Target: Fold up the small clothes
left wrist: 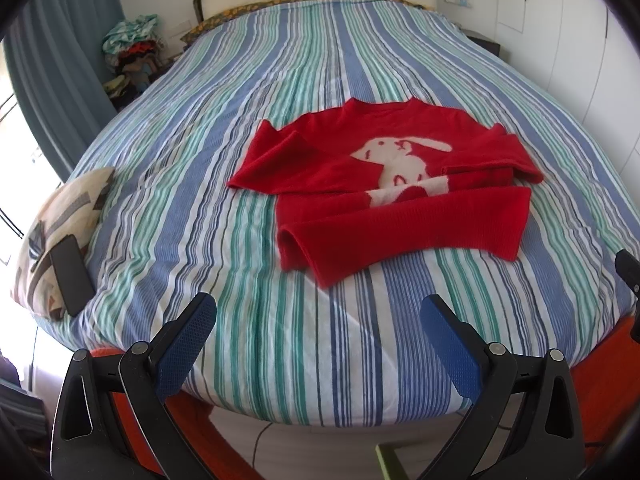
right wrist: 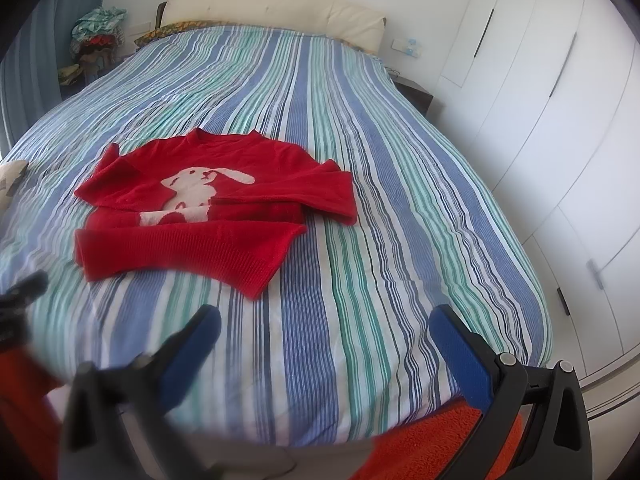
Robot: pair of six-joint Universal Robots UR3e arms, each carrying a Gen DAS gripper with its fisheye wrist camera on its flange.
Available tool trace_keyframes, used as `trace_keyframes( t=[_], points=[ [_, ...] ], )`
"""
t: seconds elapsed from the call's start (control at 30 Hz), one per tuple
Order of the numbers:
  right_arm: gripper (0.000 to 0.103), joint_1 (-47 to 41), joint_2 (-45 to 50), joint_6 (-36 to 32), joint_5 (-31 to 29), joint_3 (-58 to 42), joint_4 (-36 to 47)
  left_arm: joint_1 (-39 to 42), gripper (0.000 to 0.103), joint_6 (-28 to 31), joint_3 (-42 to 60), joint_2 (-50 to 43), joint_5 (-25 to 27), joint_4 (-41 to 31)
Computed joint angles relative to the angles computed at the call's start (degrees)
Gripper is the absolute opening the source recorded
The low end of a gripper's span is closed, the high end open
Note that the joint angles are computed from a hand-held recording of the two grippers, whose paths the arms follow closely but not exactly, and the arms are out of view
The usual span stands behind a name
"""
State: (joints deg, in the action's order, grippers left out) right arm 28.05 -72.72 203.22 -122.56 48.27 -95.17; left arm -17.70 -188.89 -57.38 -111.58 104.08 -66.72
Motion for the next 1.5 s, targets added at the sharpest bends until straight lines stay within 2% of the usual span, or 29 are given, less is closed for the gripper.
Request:
trace_keyframes(
  t=[0.73, 0.8, 0.87, 0.9, 0.97, 1.07, 1.13, 1.2, 1.27, 1.3, 1.33, 1.37, 1.4, 1.47, 1.5],
  points=[
    [0.103, -0.1, 0.0, 0.0, 0.3, 0.3, -0.2, 0.4, 0.102, 0.3, -1.3, 0.1, -0.7, 0.3],
    [0.103, -0.2, -0.5, -0.2, 0.5, 1.6, -1.4, 1.6, 0.102, 1.1, -3.3, 0.6, -2.3, 1.9],
    [0.103, -1.1, -2.4, -1.7, 1.7, 6.2, -6.0, 4.9, 0.102, 1.4, -6.6, 1.2, -6.8, 3.5],
    [0.103, -2.3, -4.7, -3.5, 3.7, 11.5, -11.7, 7.2, 0.102, 1.5, -8.2, 1.3, -10.2, 3.9],
    [0.103, -7.1, -9.3, -6.8, 11.4, 22.3, -21.4, 11.4, 0.102, 1.7, -11.6, 1.0, -16.0, 5.2],
    [0.103, -17.2, -14.1, -9.5, 29.0, 36.6, -32.9, 15.7, 0.101, 2.1, -12.0, -2.6, -24.7, 5.7],
    [0.103, -24.3, -13.6, -9.1, 43.0, 42.1, -36.5, 16.9, 0.101, 1.8, -9.1, -6.9, -29.5, 6.0],
    [0.099, -29.7, -10.3, -7.1, 55.8, 47.0, -44.4, 17.2, 0.100, 0.4, -5.0, -11.7, -32.0, 6.9],
    [0.098, -30.5, -3.5, -5.2, 60.1, 46.0, -50.9, 16.7, 0.094, -1.7, 0.9, -17.0, -32.3, 6.7],
    [0.094, -30.2, 0.3, -4.9, 60.9, 43.9, -52.5, 16.1, 0.073, -2.8, 4.1, -19.3, -31.5, 5.6],
    [0.089, -29.4, 4.0, -4.5, 60.6, 41.2, -53.7, 15.7, 0.037, -3.3, 8.6, -22.0, -31.0, 2.7],
    [0.073, -28.8, 7.0, -4.5, 61.0, 39.0, -54.6, 15.9, 0.017, -3.6, 11.8, -23.7, -31.9, -0.2],
    [0.045, -28.5, 9.5, -5.3, 62.0, 37.0, -54.7, 16.8, 0.006, -3.8, 12.5, -23.8, -34.6, -2.3],
    [0.007, -27.7, 11.3, -6.0, 61.4, 32.9, -50.3, 18.8, 0.006, -2.7, 7.7, -19.3, -37.9, -1.9],
    [0.006, -28.1, 9.9, -5.7, 62.1, 33.3, -49.2, 19.8, 0.005, -0.3, 5.2, -16.4, -39.4, -2.6]
  ],
)
